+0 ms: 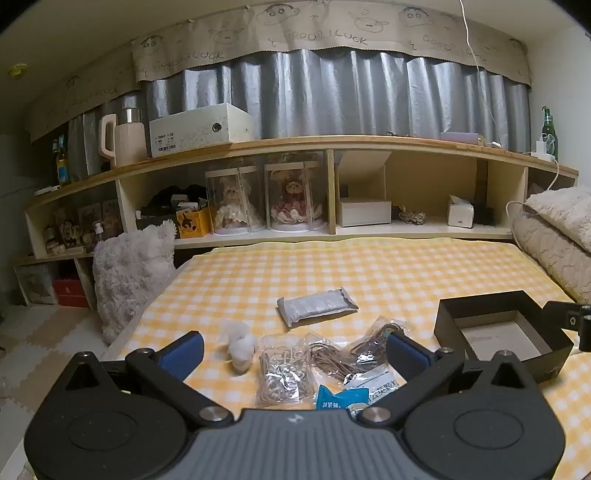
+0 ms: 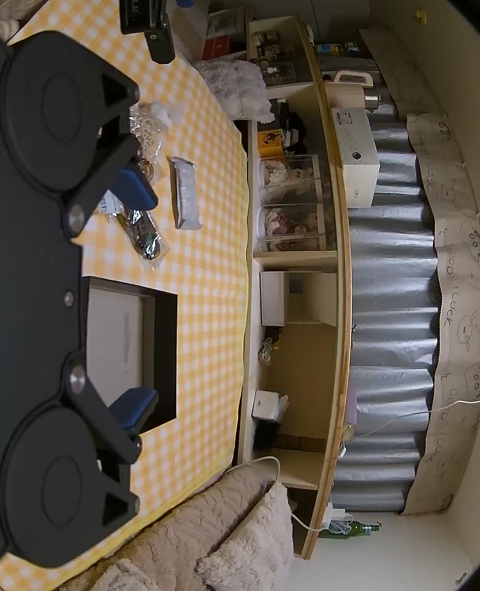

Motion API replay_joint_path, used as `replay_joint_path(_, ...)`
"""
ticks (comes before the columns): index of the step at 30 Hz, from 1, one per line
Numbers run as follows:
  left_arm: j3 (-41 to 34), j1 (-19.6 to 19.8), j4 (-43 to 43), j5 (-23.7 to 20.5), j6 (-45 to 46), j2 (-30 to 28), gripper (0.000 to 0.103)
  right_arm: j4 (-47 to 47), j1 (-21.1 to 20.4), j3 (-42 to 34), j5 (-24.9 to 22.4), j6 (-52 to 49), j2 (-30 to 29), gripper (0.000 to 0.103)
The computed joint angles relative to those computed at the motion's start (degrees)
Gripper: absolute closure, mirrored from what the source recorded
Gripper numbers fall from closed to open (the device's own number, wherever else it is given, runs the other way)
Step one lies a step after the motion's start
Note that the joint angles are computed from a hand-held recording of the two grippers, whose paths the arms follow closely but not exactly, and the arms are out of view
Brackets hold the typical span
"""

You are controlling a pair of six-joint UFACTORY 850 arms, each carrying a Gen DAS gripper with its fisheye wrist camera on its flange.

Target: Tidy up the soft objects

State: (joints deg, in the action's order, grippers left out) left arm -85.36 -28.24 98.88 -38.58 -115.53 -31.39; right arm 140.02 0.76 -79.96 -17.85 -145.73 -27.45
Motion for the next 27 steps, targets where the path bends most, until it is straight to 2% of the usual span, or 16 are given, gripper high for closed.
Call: replay_joint_path(27,-0.09,0.02,-0.74,0.33,0.59,0.04,0.0,-0.3,0.09,-0.27,0.36,-0.09,-0.32,0.0)
